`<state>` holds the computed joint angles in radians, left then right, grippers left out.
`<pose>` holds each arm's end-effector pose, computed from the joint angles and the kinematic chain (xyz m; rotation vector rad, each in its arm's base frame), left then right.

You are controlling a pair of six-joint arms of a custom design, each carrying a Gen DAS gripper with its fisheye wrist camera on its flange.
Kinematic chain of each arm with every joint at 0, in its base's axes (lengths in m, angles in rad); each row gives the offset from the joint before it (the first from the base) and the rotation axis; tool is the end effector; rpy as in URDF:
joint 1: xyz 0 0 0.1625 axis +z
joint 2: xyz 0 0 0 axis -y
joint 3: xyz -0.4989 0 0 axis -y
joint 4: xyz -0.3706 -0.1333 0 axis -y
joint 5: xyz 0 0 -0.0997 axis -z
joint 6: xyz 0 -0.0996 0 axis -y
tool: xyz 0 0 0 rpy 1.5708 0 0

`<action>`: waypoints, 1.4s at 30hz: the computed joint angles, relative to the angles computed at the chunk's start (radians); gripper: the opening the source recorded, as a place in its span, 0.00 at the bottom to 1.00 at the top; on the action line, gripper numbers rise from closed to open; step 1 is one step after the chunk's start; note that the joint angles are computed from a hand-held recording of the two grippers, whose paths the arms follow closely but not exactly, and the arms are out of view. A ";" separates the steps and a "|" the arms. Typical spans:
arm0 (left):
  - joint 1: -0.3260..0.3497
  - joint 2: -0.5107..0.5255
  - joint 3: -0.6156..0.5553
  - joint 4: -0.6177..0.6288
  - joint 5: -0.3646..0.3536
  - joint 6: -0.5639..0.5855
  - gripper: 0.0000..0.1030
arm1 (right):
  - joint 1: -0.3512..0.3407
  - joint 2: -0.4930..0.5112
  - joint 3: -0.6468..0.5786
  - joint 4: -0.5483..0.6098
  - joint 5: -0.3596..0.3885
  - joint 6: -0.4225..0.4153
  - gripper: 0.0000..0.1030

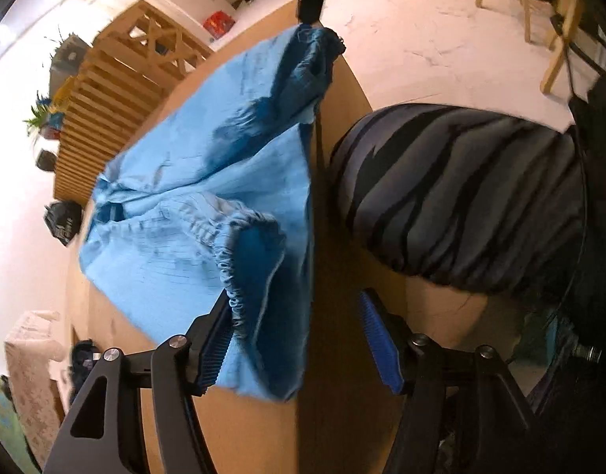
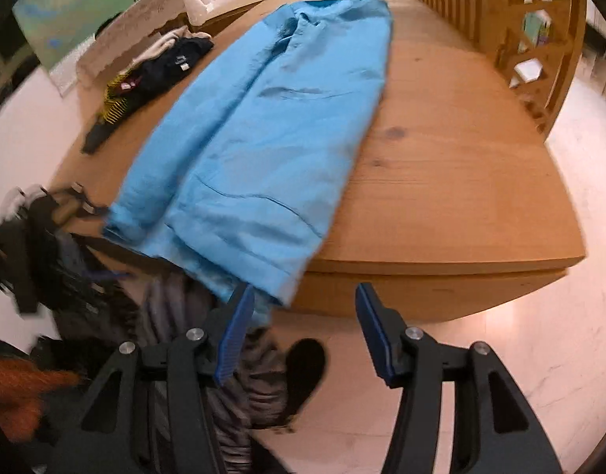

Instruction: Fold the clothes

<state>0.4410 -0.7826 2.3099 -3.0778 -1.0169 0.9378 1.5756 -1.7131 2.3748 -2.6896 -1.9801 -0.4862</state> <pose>-0.3438 -0.3676 0.0573 2.2276 1.3175 -0.0444 0.0953 -0.3510 0.3906 0.5108 -2.5556 0.4593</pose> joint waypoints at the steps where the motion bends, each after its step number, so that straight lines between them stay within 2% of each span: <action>1: 0.007 -0.011 0.009 -0.008 0.005 0.022 0.59 | 0.007 0.005 0.010 -0.007 -0.026 -0.005 0.51; 3: 0.020 -0.025 0.021 -0.011 0.016 0.053 0.59 | 0.022 0.015 0.030 -0.018 -0.077 -0.011 0.51; 9: 0.021 0.000 0.077 -0.158 0.029 0.130 0.59 | 0.035 0.043 0.032 0.019 -0.053 0.035 0.51; 12: 0.005 0.032 0.090 -0.211 0.035 0.142 0.59 | 0.028 0.047 0.013 0.058 -0.010 0.069 0.51; 16: -0.006 0.081 0.096 -0.280 0.070 0.156 0.59 | 0.032 0.059 0.005 0.061 -0.019 0.069 0.51; 20: 0.010 0.077 0.044 -0.203 0.051 0.099 0.58 | 0.022 0.058 0.001 0.066 -0.009 0.076 0.51; 23: 0.019 0.052 0.016 -0.122 0.030 0.044 0.49 | 0.005 0.050 0.006 0.067 0.011 0.089 0.51; 26: 0.022 0.037 0.005 -0.077 0.015 0.025 0.46 | -0.012 0.041 0.010 0.068 0.033 0.101 0.51; 29: 0.023 0.014 -0.018 0.000 -0.006 -0.027 0.35 | -0.020 0.029 0.011 0.074 0.051 0.106 0.51; 34: 0.037 -0.019 -0.080 0.162 -0.051 -0.130 0.30 | -0.031 0.025 0.009 0.074 0.071 0.103 0.51; 36: 0.038 -0.027 -0.096 0.202 -0.068 -0.152 0.25 | -0.034 0.025 0.007 0.074 0.080 0.105 0.51; 40: 0.039 -0.039 -0.121 0.252 -0.092 -0.186 0.21 | -0.010 0.025 0.012 0.041 0.048 0.105 0.51; 42: 0.040 -0.044 -0.134 0.270 -0.101 -0.208 0.13 | 0.021 0.028 0.021 -0.001 0.008 0.084 0.51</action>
<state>0.4811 -0.8261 2.1761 -2.8082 -1.1183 0.7300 1.5963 -1.6854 2.3958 -2.6911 -1.9724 -0.4020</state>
